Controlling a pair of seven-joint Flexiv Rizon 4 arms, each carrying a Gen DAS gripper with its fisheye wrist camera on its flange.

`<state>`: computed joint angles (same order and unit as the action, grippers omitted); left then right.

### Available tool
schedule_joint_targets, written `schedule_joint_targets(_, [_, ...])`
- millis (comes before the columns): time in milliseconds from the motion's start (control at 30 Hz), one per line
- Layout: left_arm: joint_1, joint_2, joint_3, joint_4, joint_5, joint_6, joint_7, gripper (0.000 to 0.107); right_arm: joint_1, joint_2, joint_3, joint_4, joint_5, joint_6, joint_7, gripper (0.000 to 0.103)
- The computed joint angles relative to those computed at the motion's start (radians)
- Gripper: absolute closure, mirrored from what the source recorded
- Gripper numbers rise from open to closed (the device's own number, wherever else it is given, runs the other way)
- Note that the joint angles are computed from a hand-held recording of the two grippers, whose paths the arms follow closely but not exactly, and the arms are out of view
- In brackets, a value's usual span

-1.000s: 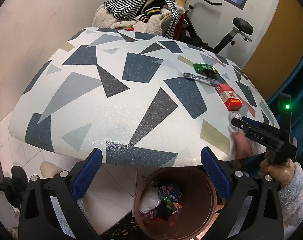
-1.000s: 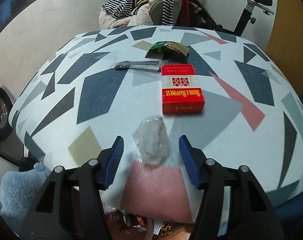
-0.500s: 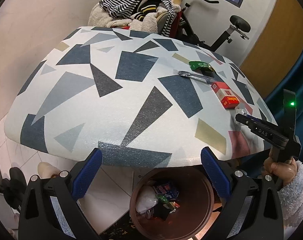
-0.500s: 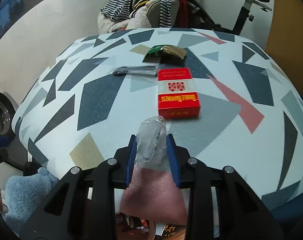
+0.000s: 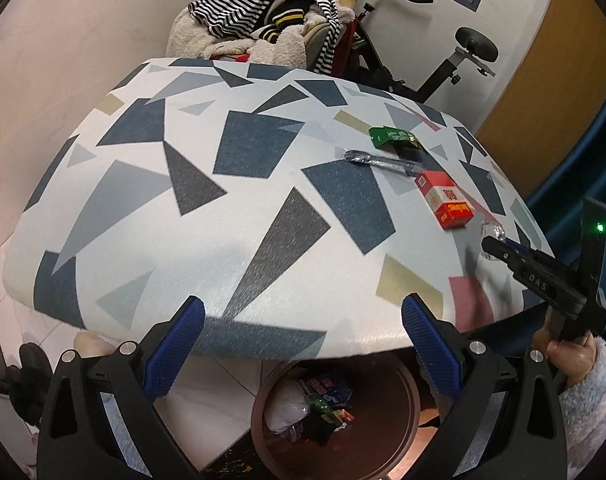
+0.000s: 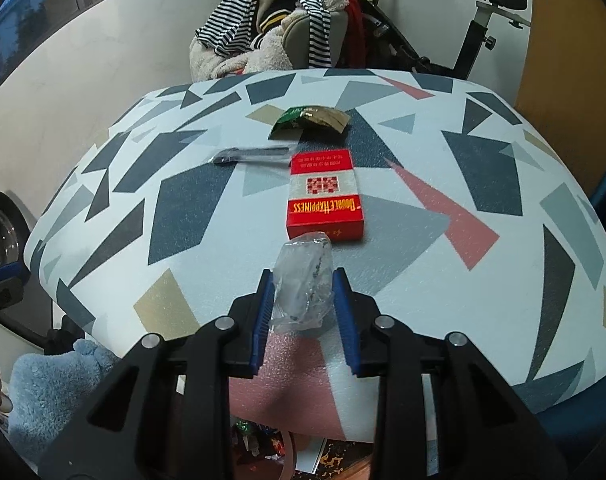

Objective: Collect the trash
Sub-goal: 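Move the left tool toward the wrapped metal spoon while the right tool holds the cup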

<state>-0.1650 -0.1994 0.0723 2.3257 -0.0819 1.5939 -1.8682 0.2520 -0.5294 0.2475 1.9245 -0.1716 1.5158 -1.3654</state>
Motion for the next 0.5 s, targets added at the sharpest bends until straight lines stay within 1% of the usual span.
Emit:
schedule_joint_targets(167, [-0.009,-0.017,-0.001,-0.053,0.007,-0.024,-0.005,0.010,-0.018,-0.002,0.018,-0.006,0.011,0.014,-0.010,0.070])
schedule_joint_targets(267, [0.030,-0.029,-0.062,-0.063,-0.044,-0.028,0.034,0.010,-0.035,-0.003,0.034,-0.010,0.017,0.014,-0.021,0.070])
schedule_joint_targets(333, [0.075,-0.041,-0.129,-0.061,-0.110,-0.020,0.075,0.010,-0.042,-0.003,0.040,-0.011,0.020,0.014,-0.031,0.070])
schedule_joint_targets(400, [0.088,-0.054,-0.155,-0.067,-0.148,-0.017,0.095,0.010,-0.034,-0.002,0.032,-0.010,0.021,0.014,-0.027,0.070])
schedule_joint_targets(500, [0.091,-0.075,-0.168,-0.083,-0.183,-0.021,0.110,0.010,-0.043,-0.003,0.038,-0.012,0.027,0.010,-0.031,0.070])
